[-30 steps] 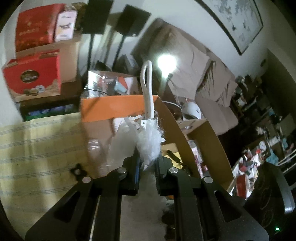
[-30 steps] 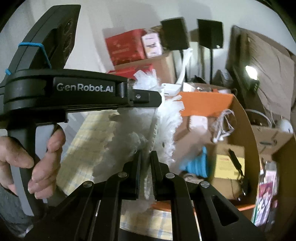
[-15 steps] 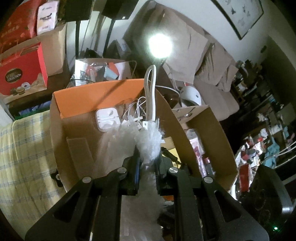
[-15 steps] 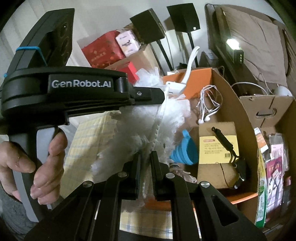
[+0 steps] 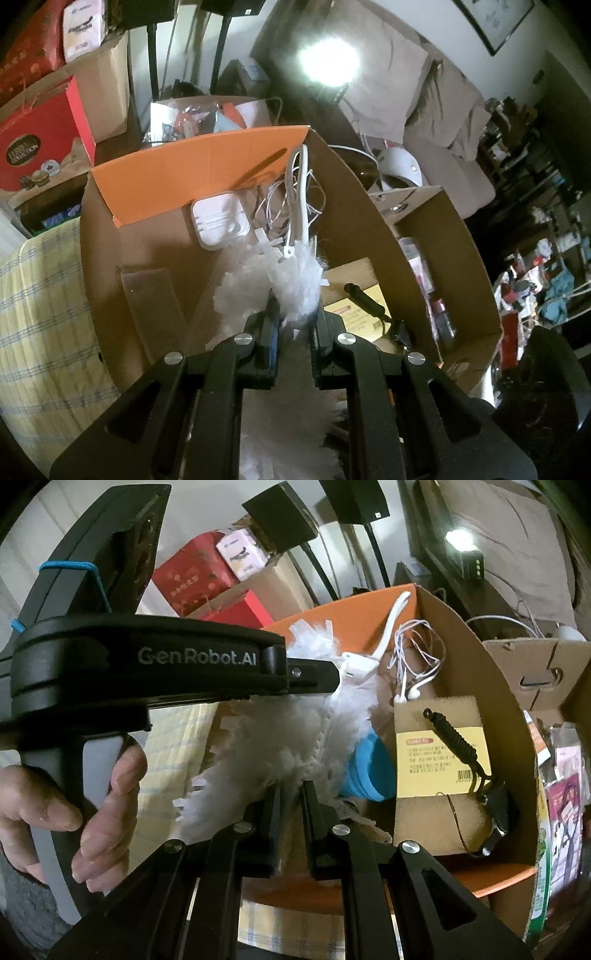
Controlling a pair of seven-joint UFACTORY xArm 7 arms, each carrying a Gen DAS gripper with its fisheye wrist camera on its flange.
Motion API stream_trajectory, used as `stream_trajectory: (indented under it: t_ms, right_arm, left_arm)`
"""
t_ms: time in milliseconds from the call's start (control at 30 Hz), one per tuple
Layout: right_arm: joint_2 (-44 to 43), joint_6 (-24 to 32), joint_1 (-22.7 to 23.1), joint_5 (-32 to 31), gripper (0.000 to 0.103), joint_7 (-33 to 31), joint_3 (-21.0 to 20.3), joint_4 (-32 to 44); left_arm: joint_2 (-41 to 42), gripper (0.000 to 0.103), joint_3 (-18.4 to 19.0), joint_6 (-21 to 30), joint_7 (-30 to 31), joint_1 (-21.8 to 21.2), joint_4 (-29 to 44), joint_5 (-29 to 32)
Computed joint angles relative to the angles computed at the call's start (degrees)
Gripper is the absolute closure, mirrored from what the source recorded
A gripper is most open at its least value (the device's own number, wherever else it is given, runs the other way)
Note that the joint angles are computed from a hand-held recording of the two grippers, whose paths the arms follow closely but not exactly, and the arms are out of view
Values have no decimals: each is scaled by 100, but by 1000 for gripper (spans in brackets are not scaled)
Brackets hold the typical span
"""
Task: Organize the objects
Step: 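Carry the feather duster over the orange box and lower it inside, then open the left gripper to release the duster into the box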
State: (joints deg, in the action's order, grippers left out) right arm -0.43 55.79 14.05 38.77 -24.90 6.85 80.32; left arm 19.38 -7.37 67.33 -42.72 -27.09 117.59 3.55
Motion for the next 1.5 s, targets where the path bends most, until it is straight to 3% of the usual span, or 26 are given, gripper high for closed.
stream_trajectory:
  t_ms: [67, 167, 233, 400, 433, 467, 533, 733, 900, 933, 1000, 1300, 1500]
  right_arm:
    - [-4, -21, -3, -4, 92, 1, -1, -21]
    - [-25, -65, 3, -101, 91, 18, 4, -34]
    - [-45, -102, 7, -210, 90, 58, 2, -44]
    - [-65, -169, 8, -399, 84, 180, -8, -69]
    - [-69, -191, 13, -498, 80, 258, -2, -59]
    - [-103, -242, 19, -656, 68, 356, 7, -73]
    - [-230, -429, 33, -882, 55, 455, 13, -165]
    - [-580, -859, 113, -1226, 44, 416, -6, -254]
    - [-656, -991, 233, -1497, 27, 480, 31, -130]
    - [-640, -1014, 262, -1542, 24, 501, 47, -92]
    - [-653, -1072, 319, -1627, 22, 552, 86, -91]
    - [-598, -1110, 551, -1836, 14, 818, 202, 49]
    - [-580, -1296, 673, -1960, 2, 925, 286, 123]
  left_arm:
    - [-17, 90, 1, -39, 0, -15, -39, 30]
    - [-75, 80, 8, -90, -21, -27, -105, 86]
    - [-159, 56, 11, -152, -58, -22, -188, 106]
    - [-504, 37, -64, -441, 35, 106, -524, -70]
    - [-577, 34, -76, -488, 53, 126, -587, -91]
    - [-664, 33, -84, -521, 94, 149, -650, -93]
    - [-856, 22, -89, -501, 126, 146, -759, 58]
    - [-1538, 9, -135, -478, -61, 195, -1282, 610]
    - [-2131, 9, -251, -448, -233, 399, -1840, 889]
    - [-2277, 4, -274, -427, -268, 456, -1983, 948]
    - [-2570, 1, -340, -413, -411, 582, -2283, 1121]
    - [-3564, 0, -565, -367, -635, 1165, -3346, 1240]
    - [-4075, 0, -858, -145, -753, 1465, -3798, 1629]
